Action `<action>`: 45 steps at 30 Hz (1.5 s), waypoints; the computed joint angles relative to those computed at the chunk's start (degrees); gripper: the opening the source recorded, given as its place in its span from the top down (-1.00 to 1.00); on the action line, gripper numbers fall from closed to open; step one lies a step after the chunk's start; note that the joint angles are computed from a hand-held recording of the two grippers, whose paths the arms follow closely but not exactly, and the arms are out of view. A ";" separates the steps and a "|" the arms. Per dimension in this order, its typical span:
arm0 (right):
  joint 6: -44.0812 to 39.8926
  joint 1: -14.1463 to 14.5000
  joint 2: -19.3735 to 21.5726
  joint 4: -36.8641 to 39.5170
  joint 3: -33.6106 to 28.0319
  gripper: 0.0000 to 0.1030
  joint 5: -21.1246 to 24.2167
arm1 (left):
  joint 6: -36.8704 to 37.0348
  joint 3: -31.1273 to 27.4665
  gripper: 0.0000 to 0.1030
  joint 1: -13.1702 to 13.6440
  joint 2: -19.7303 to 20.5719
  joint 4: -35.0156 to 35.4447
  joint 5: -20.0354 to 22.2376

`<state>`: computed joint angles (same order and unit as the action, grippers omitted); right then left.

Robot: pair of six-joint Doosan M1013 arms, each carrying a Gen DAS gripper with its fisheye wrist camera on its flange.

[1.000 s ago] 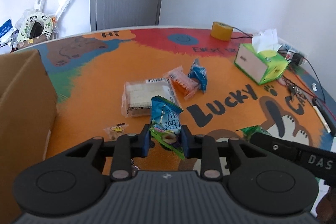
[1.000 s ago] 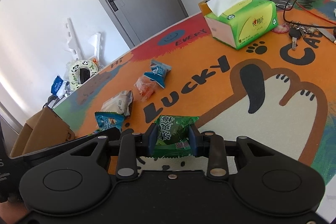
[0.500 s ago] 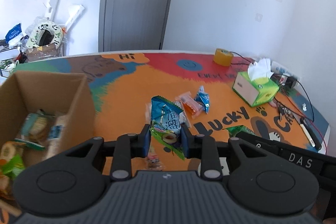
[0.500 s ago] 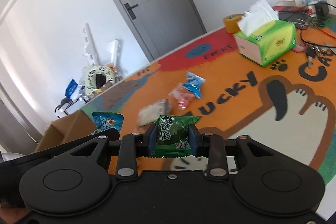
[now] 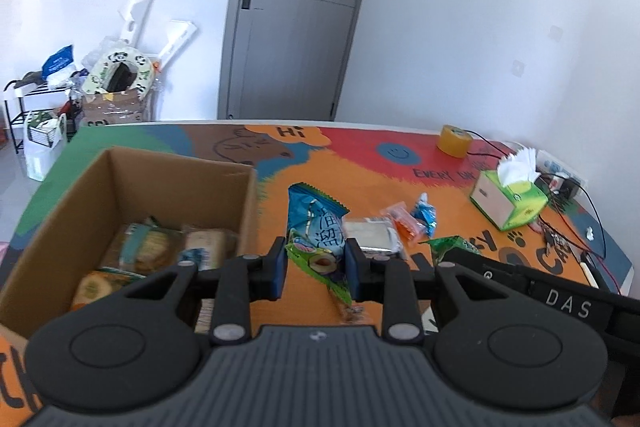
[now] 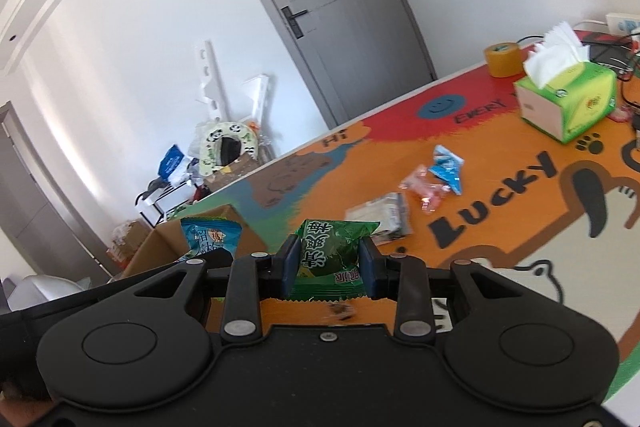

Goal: Organize snacks
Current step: 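Lift and carry both packets toward the cardboard box, then lower both packets into the box and open both grippers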

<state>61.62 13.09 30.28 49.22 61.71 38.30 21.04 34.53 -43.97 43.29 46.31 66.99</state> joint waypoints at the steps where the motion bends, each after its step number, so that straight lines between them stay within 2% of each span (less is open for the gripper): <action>1: -0.19 0.18 0.01 0.17 -0.10 0.36 0.11 | -0.63 0.63 0.45 0.01 -0.40 0.40 0.03; 12: -3.63 1.92 0.02 2.69 -1.17 0.36 1.40 | -6.59 7.43 0.45 0.24 -4.71 4.07 0.56; 26: -5.56 4.19 0.72 3.08 -2.94 0.36 3.54 | -11.89 14.26 0.45 1.15 -8.75 4.76 1.87; 34: -4.86 5.55 1.54 0.85 -4.45 0.36 4.45 | -13.75 17.82 0.44 2.39 -10.63 2.60 -0.39; 36: -4.60 5.92 1.76 -0.11 -4.87 0.36 4.47 | -13.36 17.97 0.37 2.59 -10.71 1.98 -0.67; 45: -3.50 7.03 2.49 -2.05 -6.00 0.36 5.17 | -15.27 20.72 0.33 2.66 -12.49 3.48 -0.87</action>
<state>58.12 20.12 32.77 47.17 55.71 43.46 5.77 55.25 -41.31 30.80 49.79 66.12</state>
